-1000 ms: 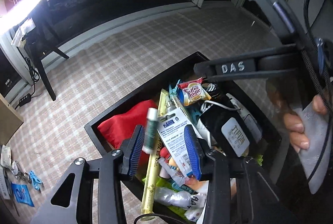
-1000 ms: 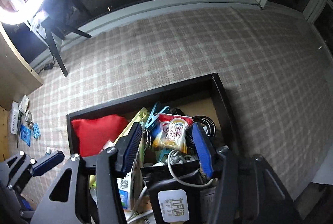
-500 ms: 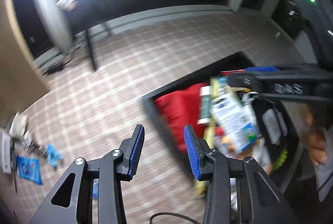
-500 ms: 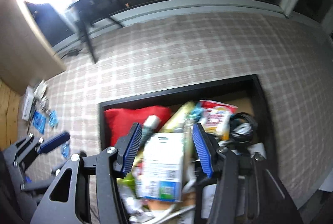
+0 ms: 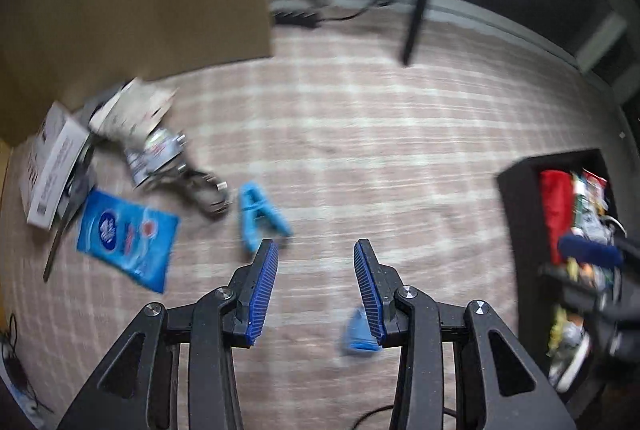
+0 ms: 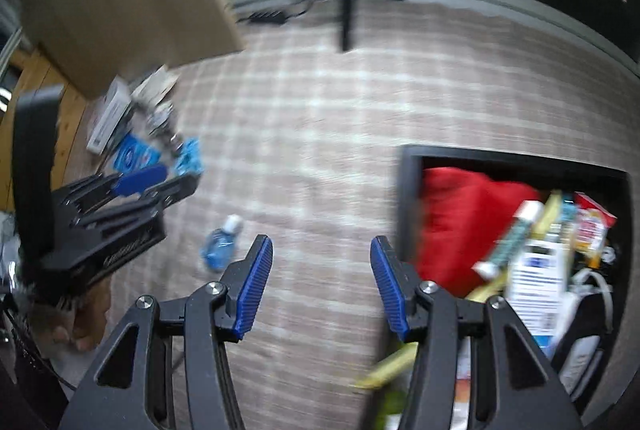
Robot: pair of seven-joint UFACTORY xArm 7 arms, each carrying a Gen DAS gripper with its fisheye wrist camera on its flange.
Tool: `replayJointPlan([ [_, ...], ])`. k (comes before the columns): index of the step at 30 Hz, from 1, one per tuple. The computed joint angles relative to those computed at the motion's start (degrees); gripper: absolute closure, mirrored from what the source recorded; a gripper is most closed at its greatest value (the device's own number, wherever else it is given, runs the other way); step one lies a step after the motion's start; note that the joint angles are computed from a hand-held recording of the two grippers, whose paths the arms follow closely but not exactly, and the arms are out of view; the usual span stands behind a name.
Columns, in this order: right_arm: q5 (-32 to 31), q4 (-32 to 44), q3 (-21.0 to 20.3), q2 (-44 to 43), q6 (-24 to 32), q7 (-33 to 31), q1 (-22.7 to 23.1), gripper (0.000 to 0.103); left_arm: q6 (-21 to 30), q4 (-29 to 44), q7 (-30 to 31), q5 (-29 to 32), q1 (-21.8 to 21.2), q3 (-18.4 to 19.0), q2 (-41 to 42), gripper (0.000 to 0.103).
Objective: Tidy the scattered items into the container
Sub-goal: 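Grasp the blue clothespin with the left tool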
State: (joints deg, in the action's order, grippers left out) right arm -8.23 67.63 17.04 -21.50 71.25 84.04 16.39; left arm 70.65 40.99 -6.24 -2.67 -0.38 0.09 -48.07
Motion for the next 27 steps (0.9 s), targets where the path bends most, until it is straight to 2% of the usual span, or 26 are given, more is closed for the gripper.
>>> replayJointPlan([
  [5, 0.69, 3.33, -0.61, 8.48, -5.61, -0.73, 1.05, 0.053, -1.34, -0.3, -1.2, -0.47, 1.96, 1.91, 2.83, 0.064],
  [8, 0.47, 5.27, -1.34, 12.6, -7.15, -0.14, 2.3, 0.053, -2.65, -0.19, -2.06, -0.72, 2.88, 2.36, 4.51, 0.058],
  [12, 0.51, 6.67, -2.72, 16.1, -8.64, 1.28, 3.78, 0.053, -4.2, 0.49, -2.96, -1.12, 3.61, 2.7, 7.19, 0.057],
  [18, -1.09, 11.28, -3.81, 20.7, -5.6, 1.9, 5.86, 0.053, -6.24, 1.36, -2.91, -1.65, 3.09, 2.27, 10.86, 0.057],
  [27, -0.87, 13.67, -5.08, 23.58, -3.26, 0.36, 7.74, 0.053, -8.76, 2.22, -2.95, -0.38, 2.13, 0.81, 14.53, 0.06],
])
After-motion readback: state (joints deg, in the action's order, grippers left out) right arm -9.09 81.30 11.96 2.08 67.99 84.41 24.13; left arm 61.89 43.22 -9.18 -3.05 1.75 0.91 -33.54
